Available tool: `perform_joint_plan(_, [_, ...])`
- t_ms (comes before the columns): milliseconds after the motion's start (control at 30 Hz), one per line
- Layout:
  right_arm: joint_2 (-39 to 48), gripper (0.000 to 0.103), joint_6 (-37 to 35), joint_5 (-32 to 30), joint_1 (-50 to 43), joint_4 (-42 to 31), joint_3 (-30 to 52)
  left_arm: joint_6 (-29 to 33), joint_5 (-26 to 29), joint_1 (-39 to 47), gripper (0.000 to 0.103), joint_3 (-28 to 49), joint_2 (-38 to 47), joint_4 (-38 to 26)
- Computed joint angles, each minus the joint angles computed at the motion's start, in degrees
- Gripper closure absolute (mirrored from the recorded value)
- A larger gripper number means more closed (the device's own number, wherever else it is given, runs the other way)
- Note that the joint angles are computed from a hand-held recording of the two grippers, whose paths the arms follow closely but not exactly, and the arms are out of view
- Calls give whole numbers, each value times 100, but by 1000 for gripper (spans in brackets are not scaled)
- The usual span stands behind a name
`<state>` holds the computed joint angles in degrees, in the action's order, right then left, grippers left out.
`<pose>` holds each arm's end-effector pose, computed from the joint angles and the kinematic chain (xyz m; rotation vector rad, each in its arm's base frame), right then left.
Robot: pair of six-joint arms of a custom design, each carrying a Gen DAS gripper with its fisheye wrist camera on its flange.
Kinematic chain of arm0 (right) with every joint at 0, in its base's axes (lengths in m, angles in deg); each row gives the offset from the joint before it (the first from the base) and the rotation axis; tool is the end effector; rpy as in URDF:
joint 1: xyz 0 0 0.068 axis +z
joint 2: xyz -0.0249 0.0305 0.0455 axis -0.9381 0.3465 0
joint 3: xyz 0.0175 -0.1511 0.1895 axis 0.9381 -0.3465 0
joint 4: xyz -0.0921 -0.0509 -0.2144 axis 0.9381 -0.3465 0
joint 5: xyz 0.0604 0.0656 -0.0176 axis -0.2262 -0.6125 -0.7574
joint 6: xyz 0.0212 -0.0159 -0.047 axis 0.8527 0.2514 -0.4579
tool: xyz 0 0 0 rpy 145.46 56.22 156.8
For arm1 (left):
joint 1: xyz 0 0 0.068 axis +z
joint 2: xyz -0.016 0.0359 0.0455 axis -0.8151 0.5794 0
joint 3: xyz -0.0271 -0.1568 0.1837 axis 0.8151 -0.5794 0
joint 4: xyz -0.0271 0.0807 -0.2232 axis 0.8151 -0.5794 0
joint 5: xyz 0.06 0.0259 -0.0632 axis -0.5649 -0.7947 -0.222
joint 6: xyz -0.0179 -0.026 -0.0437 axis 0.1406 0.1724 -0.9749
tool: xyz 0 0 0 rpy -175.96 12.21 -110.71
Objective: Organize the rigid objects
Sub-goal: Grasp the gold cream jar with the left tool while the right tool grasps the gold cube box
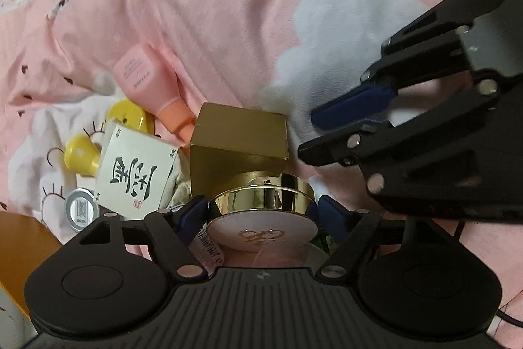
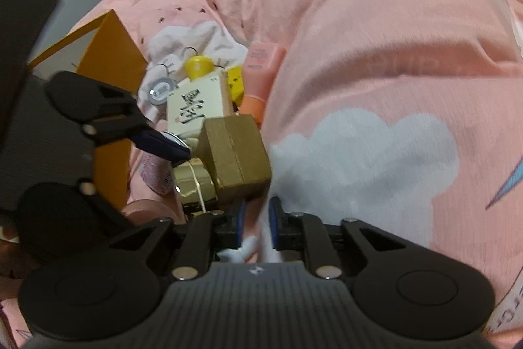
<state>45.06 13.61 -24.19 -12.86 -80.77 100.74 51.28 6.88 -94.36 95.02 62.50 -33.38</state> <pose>0.1389 0.1891 0.0590 0.3108 2.5911 0.2554 0.2288 -0.1965 0.0574 1.8335 2.2846 -0.2052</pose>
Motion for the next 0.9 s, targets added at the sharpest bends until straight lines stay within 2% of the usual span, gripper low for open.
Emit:
perform_joint_plan(67, [-59, 76, -206, 53, -39, 38, 4, -35, 77, 68, 17, 174, 84, -190])
perform_joint_plan(300, [49, 72, -1034, -102, -421, 304, 172, -132, 254, 587, 18, 197, -339, -256])
perform_joint_plan(633, [882, 50, -1788, -1141, -1399, 1290, 400, -119, 574, 1179, 18, 407, -556, -444])
perform_joint_plan(767, [1206, 53, -1824, -1507, -1605, 1619, 474, -153, 662, 1227, 18, 269, -624, -298])
perform_joint_plan(900, [930, 54, -1656, -1240, -1361, 1292, 460, -181, 904, 1345, 18, -59, -1087, -259])
